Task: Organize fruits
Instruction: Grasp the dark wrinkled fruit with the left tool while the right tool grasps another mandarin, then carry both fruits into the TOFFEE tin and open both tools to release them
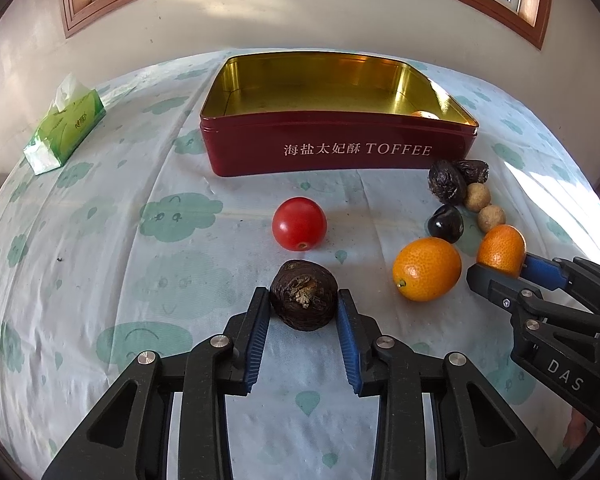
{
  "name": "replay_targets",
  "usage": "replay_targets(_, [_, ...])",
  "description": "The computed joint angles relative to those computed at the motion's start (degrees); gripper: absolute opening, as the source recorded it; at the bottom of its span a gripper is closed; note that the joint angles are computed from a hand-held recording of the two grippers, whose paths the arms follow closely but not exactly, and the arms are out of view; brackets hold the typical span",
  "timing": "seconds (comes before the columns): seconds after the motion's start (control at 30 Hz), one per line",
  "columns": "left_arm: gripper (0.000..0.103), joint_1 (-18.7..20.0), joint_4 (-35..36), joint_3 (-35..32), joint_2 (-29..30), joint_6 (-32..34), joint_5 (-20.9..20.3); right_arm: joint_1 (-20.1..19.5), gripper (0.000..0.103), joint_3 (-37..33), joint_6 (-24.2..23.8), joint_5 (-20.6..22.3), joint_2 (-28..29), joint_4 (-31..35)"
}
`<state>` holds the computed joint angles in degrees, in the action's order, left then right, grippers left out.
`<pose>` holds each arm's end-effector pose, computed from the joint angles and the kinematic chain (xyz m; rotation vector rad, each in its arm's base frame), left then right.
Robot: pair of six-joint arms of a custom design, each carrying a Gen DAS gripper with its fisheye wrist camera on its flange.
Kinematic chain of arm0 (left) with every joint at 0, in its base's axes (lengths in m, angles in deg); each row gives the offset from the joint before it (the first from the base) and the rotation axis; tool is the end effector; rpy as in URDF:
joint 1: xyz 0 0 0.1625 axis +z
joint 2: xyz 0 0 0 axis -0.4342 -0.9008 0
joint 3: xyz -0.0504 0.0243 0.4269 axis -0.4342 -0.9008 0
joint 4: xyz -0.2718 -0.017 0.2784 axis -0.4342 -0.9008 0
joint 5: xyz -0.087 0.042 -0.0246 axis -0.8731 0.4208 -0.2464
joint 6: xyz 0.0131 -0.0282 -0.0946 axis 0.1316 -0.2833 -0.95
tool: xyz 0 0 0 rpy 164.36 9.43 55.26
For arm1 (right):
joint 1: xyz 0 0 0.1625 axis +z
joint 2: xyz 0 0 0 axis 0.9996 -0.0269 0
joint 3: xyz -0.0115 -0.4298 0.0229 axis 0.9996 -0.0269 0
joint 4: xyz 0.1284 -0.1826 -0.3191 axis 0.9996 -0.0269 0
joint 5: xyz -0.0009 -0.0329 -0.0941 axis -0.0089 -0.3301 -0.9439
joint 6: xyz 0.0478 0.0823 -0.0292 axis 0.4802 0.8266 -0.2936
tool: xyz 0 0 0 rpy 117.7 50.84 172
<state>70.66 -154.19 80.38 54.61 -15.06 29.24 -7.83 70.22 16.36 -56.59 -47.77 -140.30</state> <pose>-0.2249 -0.5042 -0.0674 0.7399 2.3860 -0.5150 0.0106 -0.4549 0.1470 0.1282 -2.3130 0.7520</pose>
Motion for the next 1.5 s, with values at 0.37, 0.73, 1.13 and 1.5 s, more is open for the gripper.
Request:
replay_targets(0.37, [0.034, 0.0, 0.1, 0.1, -0.2, -0.3, 0.3, 0.7, 0.039, -0.6, -0.2, -2.0, 0.8, -0.2])
replay_targets(0.73, [0.034, 0.1, -0.1, 0.2, -0.2, -0.1, -0.4, 1.1, 0.039, -0.8, -0.2, -2.4, 0.9, 0.1])
replay_targets(1.13, [0.034, 0.3, 0.6, 0.3, -1.3, 0.5, -1.8, 1.3, 0.038, -0.5, 1.4, -1.6, -0.7, 2.9])
replay_targets(1.5, [0.034, 0.0, -1.9, -1.9, -2.7, 5.0, -3.0, 4.2, 0.038, -2.2, -0.1, -1.1, -4.3, 4.9])
